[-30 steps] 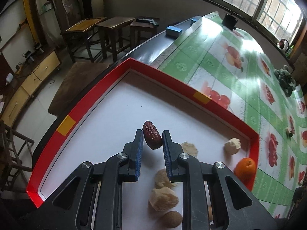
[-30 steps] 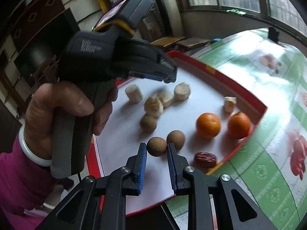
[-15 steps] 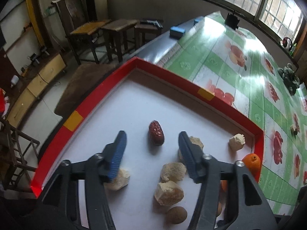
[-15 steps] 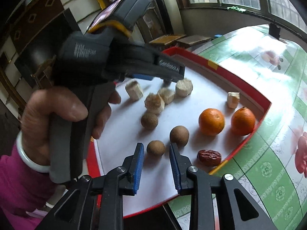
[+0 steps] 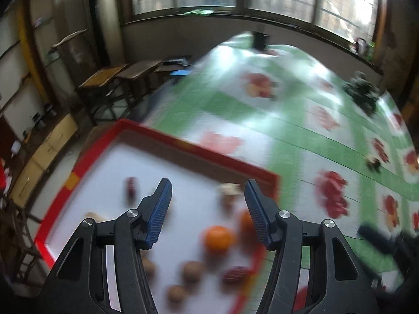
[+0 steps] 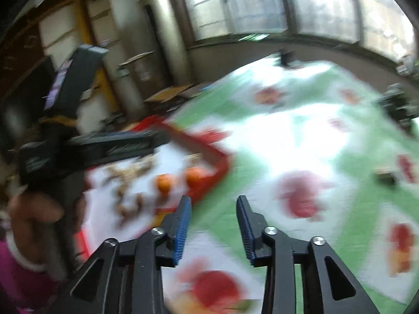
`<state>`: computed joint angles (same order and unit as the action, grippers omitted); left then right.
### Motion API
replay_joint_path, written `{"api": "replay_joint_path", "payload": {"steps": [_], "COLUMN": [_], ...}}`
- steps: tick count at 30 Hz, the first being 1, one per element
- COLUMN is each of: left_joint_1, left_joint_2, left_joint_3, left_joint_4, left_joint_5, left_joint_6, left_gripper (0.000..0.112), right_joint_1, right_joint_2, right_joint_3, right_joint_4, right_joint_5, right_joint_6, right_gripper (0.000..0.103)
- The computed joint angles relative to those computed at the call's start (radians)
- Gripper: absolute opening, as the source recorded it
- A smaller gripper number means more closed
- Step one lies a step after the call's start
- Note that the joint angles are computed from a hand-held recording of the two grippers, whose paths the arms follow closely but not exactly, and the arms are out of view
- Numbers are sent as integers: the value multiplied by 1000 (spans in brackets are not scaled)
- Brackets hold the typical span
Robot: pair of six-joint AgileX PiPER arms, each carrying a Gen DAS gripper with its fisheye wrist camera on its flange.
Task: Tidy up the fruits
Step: 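Withdraw both open tools from the tray toward the remaining table items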
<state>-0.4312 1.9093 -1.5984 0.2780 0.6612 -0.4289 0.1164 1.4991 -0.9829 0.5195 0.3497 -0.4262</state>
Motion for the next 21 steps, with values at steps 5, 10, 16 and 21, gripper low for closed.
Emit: {"api": "replay_joint_path", "payload": {"steps": [5, 10, 16, 21], "left_joint_1": [-103, -190, -263, -279], "left_joint_2": [43, 114, 231, 354], "left_joint_3": [-72, -185, -371, -572], "left_joint_4": [-17, -28, -67, -159], "left_joint_5": [38, 81, 164, 249], "left_joint_6": [13, 31, 64, 139], "left_gripper": [58, 58, 58, 58], "right_joint_1": [-195, -378, -536, -624], "right_joint_2": [-43, -61, -46, 3], "right_joint_3": [34, 78, 73, 39], "right_joint_4": [100, 241, 279, 300], "right_joint_5": [68, 117, 174, 198], "right_joint_6": [-79, -260, -353, -409], "right_gripper": [42, 42, 42, 43]}}
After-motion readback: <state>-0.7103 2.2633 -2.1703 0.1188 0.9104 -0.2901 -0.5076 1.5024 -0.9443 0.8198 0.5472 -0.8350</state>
